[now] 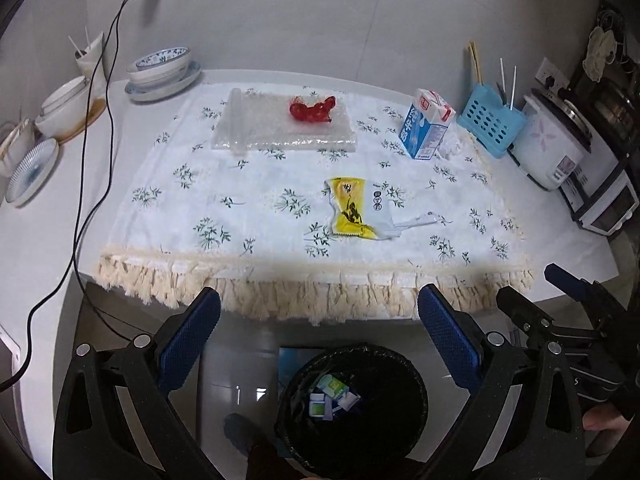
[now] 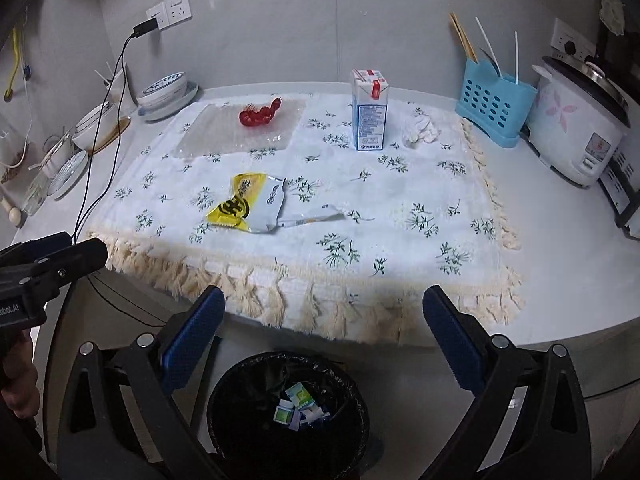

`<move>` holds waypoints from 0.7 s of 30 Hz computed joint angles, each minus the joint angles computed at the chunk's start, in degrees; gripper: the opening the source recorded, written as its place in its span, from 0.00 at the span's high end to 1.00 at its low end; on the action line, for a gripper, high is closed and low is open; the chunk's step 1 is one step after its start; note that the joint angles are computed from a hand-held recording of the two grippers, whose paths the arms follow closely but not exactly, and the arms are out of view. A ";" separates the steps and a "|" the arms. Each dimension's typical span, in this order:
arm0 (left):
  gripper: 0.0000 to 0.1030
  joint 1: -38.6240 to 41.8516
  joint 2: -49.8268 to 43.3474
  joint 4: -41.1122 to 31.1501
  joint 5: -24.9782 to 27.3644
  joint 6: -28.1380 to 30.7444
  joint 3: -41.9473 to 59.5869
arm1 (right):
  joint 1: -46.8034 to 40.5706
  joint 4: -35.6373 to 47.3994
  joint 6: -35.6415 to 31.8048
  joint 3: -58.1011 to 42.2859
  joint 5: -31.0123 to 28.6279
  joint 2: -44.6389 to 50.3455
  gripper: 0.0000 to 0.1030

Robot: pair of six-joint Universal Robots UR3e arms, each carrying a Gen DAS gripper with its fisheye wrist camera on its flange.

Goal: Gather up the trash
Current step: 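Raise both open tools back over the tablecloth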

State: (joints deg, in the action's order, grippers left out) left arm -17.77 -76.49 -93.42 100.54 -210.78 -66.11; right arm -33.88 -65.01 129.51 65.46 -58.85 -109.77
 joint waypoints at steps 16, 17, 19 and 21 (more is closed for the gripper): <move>0.06 13.90 -13.79 -4.27 -6.90 8.78 15.68 | 13.55 -15.38 18.09 -23.05 -6.51 26.77 0.07; 0.06 14.48 -15.86 -4.63 -6.83 9.43 17.85 | 14.23 -15.79 19.02 -25.20 -7.03 28.89 0.07; 0.06 15.62 -19.05 -4.88 -7.45 10.39 21.00 | 15.96 -16.31 21.01 -30.57 -8.50 34.08 0.07; 0.06 16.65 -23.06 -5.12 -7.96 11.56 24.89 | 17.54 -16.34 22.63 -35.98 -9.95 38.94 0.07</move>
